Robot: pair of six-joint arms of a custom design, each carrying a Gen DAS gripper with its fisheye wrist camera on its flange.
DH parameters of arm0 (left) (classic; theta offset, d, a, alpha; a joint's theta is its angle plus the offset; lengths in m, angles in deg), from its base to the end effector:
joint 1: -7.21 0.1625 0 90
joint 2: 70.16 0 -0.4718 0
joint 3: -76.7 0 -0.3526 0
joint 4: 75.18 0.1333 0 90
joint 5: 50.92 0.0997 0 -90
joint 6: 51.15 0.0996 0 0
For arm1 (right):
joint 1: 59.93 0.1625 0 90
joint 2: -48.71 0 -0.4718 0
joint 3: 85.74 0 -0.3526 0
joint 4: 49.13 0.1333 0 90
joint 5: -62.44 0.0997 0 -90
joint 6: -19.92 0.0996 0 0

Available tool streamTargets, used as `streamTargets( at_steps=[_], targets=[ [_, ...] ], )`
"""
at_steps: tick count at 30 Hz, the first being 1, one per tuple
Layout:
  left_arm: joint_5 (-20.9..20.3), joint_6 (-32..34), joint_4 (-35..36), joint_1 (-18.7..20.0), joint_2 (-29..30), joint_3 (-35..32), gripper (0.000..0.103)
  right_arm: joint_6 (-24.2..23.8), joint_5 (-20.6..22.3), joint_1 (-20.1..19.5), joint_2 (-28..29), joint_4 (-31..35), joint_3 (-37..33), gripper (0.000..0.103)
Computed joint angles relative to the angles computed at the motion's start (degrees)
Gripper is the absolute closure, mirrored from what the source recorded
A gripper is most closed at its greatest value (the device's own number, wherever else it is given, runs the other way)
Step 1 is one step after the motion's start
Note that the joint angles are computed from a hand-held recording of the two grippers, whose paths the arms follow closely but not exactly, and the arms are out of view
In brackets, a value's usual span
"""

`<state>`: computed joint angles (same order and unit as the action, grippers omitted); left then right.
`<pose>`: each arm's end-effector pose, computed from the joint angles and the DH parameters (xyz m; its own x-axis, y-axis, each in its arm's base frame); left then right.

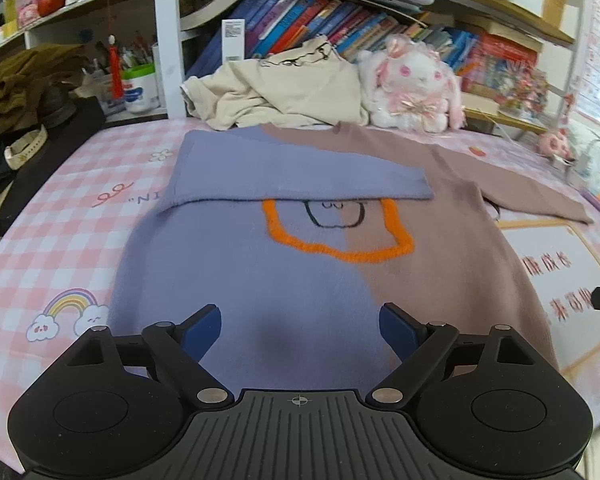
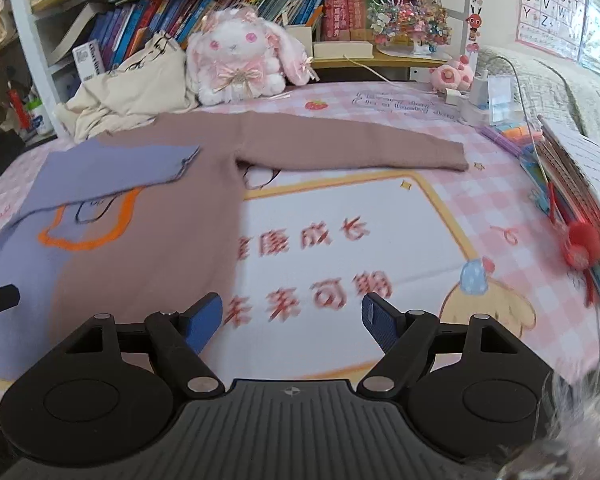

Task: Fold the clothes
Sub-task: 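Move the open right gripper to the mauve sleeve cuff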

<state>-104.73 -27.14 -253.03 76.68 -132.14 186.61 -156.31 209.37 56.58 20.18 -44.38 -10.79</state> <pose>-0.0256 -0.6161 0.3196 -0.7024 0.2266 -0.6748 0.6073 0.6853 -0.4019 0.3187 -0.5272 0.0276 -0.7441 0.2720 0.6102 -0.2994 0.6807 -0.6686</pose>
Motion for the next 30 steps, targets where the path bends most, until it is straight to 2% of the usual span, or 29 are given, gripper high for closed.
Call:
streamTargets(
  at_steps=[5, 9, 12, 18, 19, 21, 23, 25, 30],
  targets=[
    [6.4, -5.27, -2.23, -3.63, 4.39, -0.85, 0.013, -6.76, -4.78, -4.94, -6.17, -5.21, 4.8, 0.027],
    [10.18, -5.95, -7.63, -7.53, 8.29, 0.48, 0.01, -11.85, -8.87, -9.43, -11.15, -7.89, 7.89, 0.027],
    [12.67, -8.68, -9.27, -9.83, 11.02, 1.29, 0.01, -14.27, -11.56, -12.83, -13.87, -7.0, 8.82, 0.027],
    [18.55, -14.78, -6.51, -13.17, 13.18, 3.51, 0.008, -17.05, -17.13, -18.64, -16.43, -2.09, 7.11, 0.031],
    [19.67, -16.66, -5.38, -13.45, 13.07, 3.81, 0.008, -17.08, -18.64, -19.67, -16.37, -0.55, 6.02, 0.032],
    [21.67, -20.84, -2.77, -13.9, 12.49, 4.46, 0.008, -15.85, -21.52, -21.52, -15.9, 2.98, 3.39, 0.043],
    [23.32, -24.56, -0.41, -14.23, 11.63, 5.17, 0.008, -11.84, -23.75, -22.9, -14.75, 8.1, -0.21, 0.05],
    [25.02, -28.11, 1.79, -14.59, 10.94, 5.69, 0.008, -8.89, -27.27, -24.18, -15.29, 8.61, -0.44, 0.049],
    [28.21, -34.98, 7.6, -15.19, 9.68, 6.15, 0.008, -7.16, -32.08, -26.07, -15.03, 9.44, -3.04, 0.052]
  ],
)
